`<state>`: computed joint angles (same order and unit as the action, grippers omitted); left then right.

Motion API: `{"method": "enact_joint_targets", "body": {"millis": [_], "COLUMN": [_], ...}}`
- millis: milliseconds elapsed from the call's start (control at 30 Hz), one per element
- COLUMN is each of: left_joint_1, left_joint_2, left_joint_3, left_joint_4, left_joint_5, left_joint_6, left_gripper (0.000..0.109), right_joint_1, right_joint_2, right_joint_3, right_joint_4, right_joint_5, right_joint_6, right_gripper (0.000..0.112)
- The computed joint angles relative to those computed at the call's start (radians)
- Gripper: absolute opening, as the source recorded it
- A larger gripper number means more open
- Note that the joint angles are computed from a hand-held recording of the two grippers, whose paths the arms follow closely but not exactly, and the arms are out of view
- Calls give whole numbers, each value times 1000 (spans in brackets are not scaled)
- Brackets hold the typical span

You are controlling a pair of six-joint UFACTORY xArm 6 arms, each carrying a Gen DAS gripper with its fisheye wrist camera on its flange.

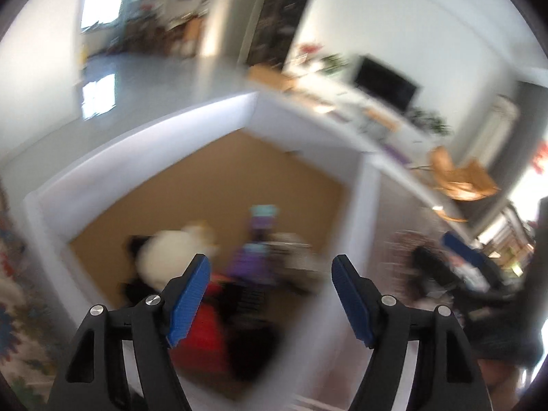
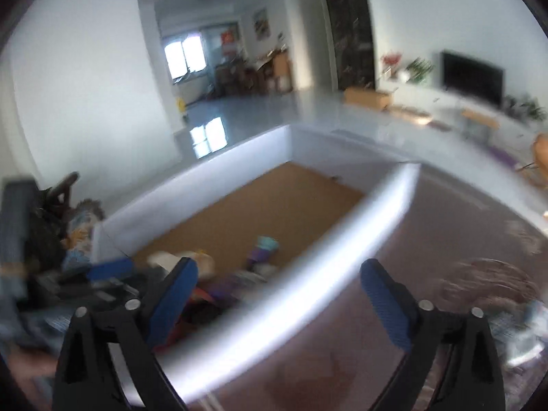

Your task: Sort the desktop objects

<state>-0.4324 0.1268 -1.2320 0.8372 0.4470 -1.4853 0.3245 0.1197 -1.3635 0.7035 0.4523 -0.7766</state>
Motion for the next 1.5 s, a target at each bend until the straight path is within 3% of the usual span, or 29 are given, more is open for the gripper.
{"method": "enact_joint_targets", "body": {"millis": [133, 233, 300, 367, 467, 567, 700, 867, 967, 1500], "left_joint_1": [-114, -192, -243, -280, -315, -330, -326, -317, -335, -333], "left_joint_2": [95, 251, 397, 527, 651, 722, 721, 717, 761, 753], "left_joint_3": [-128, -281, -426, -570, -705, -793, -779, -765, -845, -833], "left_joint_4": [79, -84, -257, -351, -371, -381, -307, -321, -310, -322], "left_joint_5": [-78, -115, -75, 8, 94, 164, 199, 192, 281, 269], "left_joint_6": [-13, 199, 401, 523, 585, 623, 563, 543, 578, 590], "left_gripper": [103, 103, 103, 103, 103, 103, 103, 103, 103, 103], "right_joint_1": [-142, -272, -349, -438, -526, -562, -564, -559, -560, -559], "right_joint_2": [-152, -226, -247, -258, -259, -288, -293, -288, -287, -279], "right_joint_3": [253, 400, 464, 513, 530, 562, 605, 605, 604, 599], "right_joint_4": [-112, -206, -289, -352, -337, -272, -253, -264, -259, -260], "right_joint_5": [-133, -171, -168, -153, -117, -96, -106, -104, -102, -105], "right_joint_6": [-24, 49, 106, 135, 120, 92, 103, 129, 126, 128], "right_gripper": [101, 101, 101, 101, 101, 101, 101, 103, 103, 103]}}
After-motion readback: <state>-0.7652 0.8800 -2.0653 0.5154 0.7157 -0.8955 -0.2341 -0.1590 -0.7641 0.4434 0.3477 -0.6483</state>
